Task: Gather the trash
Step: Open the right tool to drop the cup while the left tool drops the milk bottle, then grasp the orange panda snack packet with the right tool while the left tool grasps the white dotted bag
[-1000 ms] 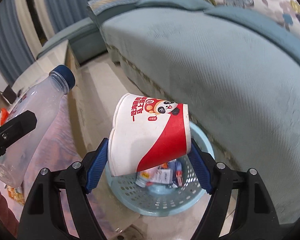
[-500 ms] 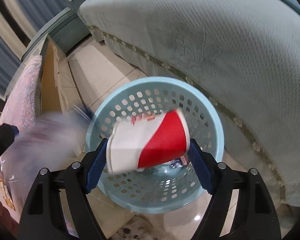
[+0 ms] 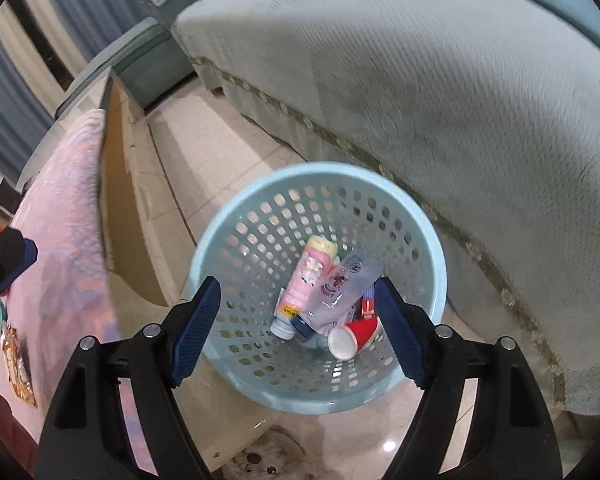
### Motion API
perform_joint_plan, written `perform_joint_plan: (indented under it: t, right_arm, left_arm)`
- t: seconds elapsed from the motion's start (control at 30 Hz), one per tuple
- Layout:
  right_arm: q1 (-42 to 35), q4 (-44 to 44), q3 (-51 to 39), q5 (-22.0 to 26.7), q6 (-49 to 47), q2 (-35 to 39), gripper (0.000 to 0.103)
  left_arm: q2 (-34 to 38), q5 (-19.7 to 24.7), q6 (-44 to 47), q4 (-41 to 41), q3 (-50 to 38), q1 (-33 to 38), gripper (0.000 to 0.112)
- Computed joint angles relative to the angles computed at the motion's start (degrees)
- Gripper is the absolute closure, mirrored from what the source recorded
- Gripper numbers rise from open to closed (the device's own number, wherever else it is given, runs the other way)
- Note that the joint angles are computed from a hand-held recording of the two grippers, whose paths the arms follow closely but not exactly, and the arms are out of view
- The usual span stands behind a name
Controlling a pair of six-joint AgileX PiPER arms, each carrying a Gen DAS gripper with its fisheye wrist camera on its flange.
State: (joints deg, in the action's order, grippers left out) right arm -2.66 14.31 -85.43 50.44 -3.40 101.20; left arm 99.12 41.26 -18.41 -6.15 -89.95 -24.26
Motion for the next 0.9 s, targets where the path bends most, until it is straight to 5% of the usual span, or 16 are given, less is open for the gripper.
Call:
perform_joint_plan:
  t: [0.5,0.63,0.9]
  right_arm:
    - [20.3,-4.1,-5.5,1.3,2.8,-12.2,0.034]
    - [26.0,-1.1,-5.0,0.6,-0.2,-13.1,0.034]
    - [38.3,1.2,-0.7,-1.0,-4.6,-12.1,0.034]
  left_arm:
    - [-27.3,6.7,-4.1,6.5,14.1,14.5,0.048]
    - [-32.2,11.7,-2.0,6.5,17.4,24.2,0.048]
    - [-35.3,13.4,12.4,-6.2,24.4,46.4,0.050]
